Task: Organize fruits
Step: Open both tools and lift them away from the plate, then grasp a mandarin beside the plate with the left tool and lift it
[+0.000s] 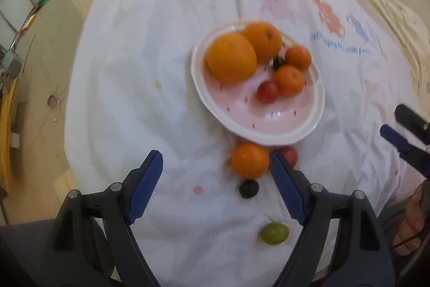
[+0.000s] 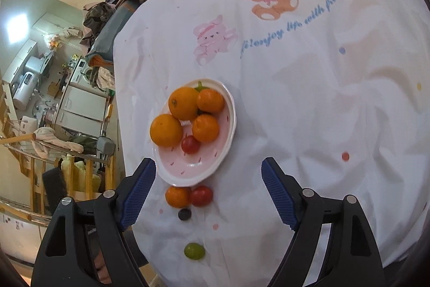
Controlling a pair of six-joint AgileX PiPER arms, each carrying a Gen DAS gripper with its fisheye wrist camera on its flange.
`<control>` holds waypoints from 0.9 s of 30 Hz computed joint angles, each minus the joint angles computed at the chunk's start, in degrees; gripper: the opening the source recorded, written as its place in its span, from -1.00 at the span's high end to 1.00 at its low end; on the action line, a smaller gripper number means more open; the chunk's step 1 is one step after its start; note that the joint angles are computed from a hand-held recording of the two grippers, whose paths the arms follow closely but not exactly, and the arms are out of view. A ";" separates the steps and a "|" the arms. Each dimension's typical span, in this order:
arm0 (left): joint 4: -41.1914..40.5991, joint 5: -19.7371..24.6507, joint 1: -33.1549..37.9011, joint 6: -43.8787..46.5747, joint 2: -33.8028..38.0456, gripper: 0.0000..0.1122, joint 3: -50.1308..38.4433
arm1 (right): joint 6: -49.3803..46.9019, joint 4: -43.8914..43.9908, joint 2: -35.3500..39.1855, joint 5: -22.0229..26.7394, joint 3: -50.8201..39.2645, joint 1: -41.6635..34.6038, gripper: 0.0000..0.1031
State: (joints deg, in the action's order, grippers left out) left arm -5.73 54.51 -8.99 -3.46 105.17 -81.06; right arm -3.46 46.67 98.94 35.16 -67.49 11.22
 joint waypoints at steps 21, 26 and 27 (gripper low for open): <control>0.13 -0.34 -5.60 6.11 8.77 0.24 -2.78 | 0.35 -0.17 2.14 0.26 -2.20 1.09 -0.62; -3.01 0.54 -4.33 7.93 7.27 0.35 -2.31 | 0.16 -0.66 1.65 0.25 -1.94 0.95 -0.62; -3.22 0.72 -4.05 7.77 6.86 0.35 -2.21 | 0.26 -0.85 1.36 0.21 -1.67 0.93 -0.62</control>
